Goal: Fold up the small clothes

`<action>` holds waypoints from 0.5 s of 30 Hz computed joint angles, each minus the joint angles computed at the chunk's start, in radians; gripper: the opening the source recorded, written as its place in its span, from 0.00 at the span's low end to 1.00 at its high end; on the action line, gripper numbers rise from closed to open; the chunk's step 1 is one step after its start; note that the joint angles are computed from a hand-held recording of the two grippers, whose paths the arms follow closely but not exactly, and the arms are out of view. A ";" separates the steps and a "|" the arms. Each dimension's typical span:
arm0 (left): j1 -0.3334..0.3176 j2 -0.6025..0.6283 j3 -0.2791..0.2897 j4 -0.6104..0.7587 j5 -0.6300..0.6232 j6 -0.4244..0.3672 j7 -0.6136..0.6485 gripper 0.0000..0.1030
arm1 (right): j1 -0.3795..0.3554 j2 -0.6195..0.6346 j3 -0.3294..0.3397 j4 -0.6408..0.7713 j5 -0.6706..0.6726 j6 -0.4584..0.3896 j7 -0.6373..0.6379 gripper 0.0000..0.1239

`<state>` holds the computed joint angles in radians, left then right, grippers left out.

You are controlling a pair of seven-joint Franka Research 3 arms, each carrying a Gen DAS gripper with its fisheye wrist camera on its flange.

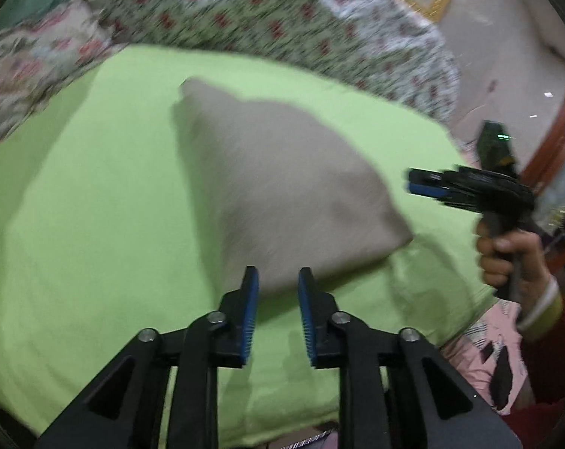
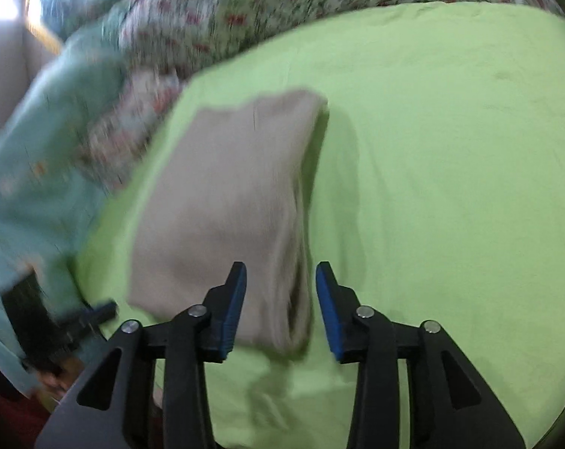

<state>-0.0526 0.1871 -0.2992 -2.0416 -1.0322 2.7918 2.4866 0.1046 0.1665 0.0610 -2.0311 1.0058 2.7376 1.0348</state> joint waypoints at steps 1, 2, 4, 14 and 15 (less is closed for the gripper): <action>0.004 0.018 -0.008 0.025 -0.023 -0.006 0.031 0.28 | -0.002 0.035 -0.001 0.047 0.008 0.009 0.007 0.37; -0.001 0.039 -0.011 0.049 -0.015 -0.005 0.033 0.28 | 0.000 0.072 -0.003 0.095 -0.013 0.009 0.039 0.38; 0.008 0.081 -0.018 0.096 0.008 -0.035 0.035 0.28 | -0.004 0.182 -0.011 0.230 -0.079 -0.029 0.156 0.38; 0.047 0.207 -0.067 0.142 0.222 -0.030 -0.155 0.21 | -0.103 0.482 0.136 0.644 -0.115 -0.084 0.134 0.07; 0.056 0.202 -0.082 0.127 0.221 -0.013 -0.154 0.21 | -0.107 0.472 0.153 0.633 -0.098 -0.056 0.085 0.07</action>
